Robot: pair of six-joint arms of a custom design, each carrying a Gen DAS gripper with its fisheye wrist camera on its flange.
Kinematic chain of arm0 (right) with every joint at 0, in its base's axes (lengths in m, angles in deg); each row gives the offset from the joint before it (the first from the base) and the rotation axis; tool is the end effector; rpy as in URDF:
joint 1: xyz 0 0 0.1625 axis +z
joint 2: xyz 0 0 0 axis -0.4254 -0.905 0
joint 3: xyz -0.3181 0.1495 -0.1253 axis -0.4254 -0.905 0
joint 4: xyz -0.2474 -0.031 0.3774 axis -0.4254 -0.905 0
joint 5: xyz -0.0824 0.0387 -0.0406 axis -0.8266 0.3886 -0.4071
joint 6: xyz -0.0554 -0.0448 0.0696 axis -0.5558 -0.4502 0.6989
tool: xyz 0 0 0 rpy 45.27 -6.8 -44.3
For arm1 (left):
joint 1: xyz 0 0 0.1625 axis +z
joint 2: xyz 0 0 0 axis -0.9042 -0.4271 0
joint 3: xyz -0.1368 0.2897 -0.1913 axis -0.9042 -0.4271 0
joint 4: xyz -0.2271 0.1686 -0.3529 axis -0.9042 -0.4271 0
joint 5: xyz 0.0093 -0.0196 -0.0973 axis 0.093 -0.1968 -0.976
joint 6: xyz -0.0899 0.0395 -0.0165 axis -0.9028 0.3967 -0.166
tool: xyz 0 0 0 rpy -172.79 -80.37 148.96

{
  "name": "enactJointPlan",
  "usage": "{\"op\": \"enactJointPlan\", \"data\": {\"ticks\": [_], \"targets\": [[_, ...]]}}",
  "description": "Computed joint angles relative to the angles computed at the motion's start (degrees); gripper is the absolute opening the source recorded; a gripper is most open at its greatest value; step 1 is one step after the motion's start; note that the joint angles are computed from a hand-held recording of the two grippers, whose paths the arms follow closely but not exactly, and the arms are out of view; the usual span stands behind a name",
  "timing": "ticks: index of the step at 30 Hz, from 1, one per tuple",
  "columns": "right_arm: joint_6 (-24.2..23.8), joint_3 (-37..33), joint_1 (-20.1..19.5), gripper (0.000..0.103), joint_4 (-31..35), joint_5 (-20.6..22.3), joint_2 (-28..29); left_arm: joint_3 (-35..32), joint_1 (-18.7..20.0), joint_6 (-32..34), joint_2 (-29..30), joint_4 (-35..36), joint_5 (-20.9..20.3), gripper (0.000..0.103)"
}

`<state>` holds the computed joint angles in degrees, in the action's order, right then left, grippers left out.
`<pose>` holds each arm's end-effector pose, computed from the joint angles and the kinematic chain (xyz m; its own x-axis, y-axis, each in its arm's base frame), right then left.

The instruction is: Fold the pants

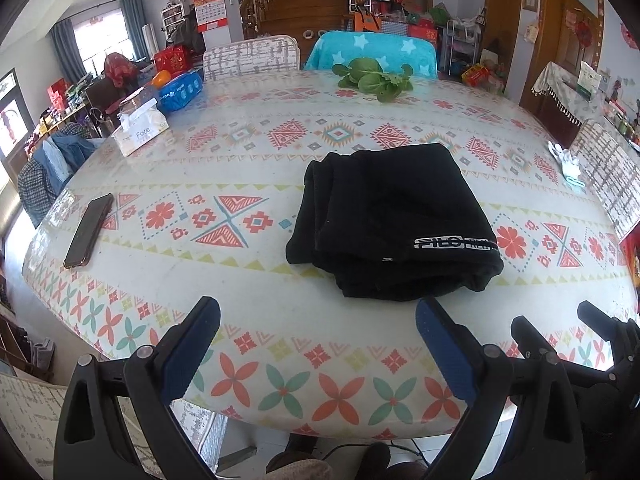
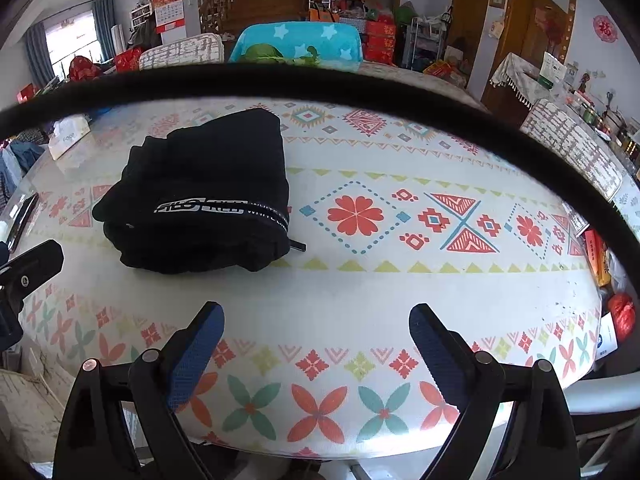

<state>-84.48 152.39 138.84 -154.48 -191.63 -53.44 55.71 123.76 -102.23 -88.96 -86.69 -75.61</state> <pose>0.3585 -0.6807 0.1028 -0.5746 -0.1428 0.8059 -0.5684 0.7781 -0.2673 -0.1727 -0.7212 0.3092 -0.6460 -0.2745 -0.7123 0.2947 0.7711 -0.5644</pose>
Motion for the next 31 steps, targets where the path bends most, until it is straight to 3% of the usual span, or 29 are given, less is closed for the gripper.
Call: {"op": "enactJointPlan", "data": {"ticks": [23,31], "targets": [[1.6,-1.3,-0.1,0.096,5.9,-0.2,0.9,-0.4,1.2,-3.9,-0.7,4.2,-4.0,0.098],[1.3,-1.5,-0.2,0.096,7.0,-0.5,1.1,-0.6,1.3,-6.8,-0.7,7.2,-3.4,0.098]]}}
